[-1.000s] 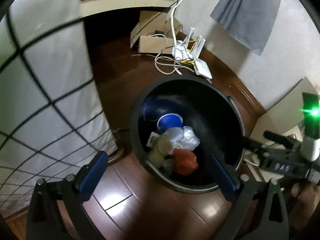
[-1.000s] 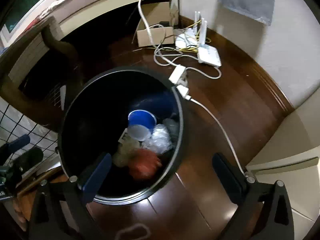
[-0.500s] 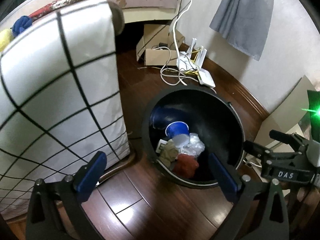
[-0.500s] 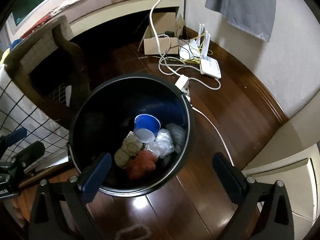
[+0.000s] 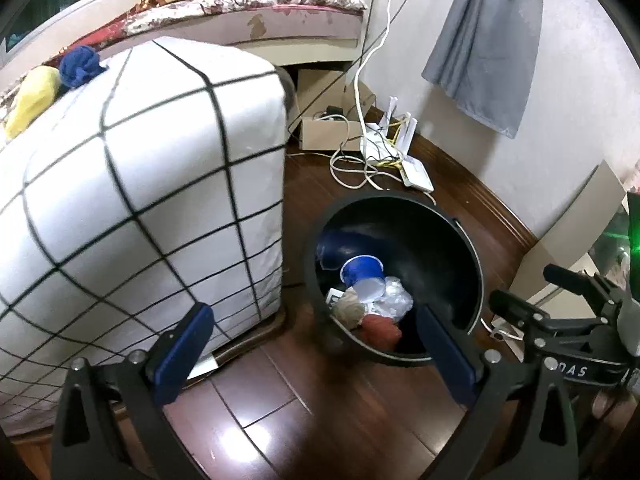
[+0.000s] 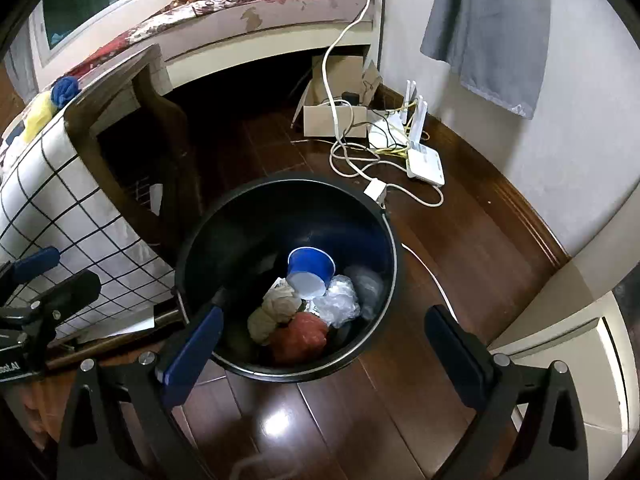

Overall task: Collect trash
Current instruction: 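Open both tools over the bin and move them back over the table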

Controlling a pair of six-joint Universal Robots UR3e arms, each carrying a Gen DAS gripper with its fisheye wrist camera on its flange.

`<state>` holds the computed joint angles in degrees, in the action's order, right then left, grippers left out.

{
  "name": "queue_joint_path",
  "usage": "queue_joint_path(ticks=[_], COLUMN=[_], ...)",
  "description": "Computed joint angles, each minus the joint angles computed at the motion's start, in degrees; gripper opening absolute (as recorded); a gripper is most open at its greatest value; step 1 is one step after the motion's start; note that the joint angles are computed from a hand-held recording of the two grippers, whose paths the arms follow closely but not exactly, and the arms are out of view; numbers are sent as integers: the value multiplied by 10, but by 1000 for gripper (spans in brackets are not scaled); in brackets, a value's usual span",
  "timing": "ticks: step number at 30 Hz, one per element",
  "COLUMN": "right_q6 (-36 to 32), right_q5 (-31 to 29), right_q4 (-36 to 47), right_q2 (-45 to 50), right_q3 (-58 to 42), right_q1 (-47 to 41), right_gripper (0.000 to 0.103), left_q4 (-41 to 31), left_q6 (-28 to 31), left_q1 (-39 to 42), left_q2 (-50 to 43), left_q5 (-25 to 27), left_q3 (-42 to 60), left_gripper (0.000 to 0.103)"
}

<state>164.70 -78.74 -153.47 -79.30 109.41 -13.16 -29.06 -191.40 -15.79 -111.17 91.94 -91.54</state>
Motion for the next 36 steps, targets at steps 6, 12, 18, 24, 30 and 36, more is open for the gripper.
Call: queue_joint_path(ticks=[6, 12, 18, 24, 30, 36], right_q6=[4, 19, 19, 31, 56, 78], right_q5=[-4, -4, -7, 0, -5, 8], right_q4=[-23, -37, -64, -82, -80, -1], right_q2=[-17, -37, -49, -45, -6, 64], right_q3=[18, 21, 26, -9, -84, -248], right_q1=[13, 32, 64, 107, 181, 260], right_gripper=[102, 102, 102, 102, 102, 102], left_q4=[36, 65, 110, 117, 89, 37], left_q6=[6, 17, 28, 17, 20, 75], left_q1=[5, 18, 45, 103, 198, 313], left_q2=[53, 94, 152, 225, 316, 381], left_q5=[17, 31, 39, 29, -25, -48], left_q3=[-56, -99, -155, -207, -255, -268], left_gripper=[102, 102, 102, 102, 102, 102])
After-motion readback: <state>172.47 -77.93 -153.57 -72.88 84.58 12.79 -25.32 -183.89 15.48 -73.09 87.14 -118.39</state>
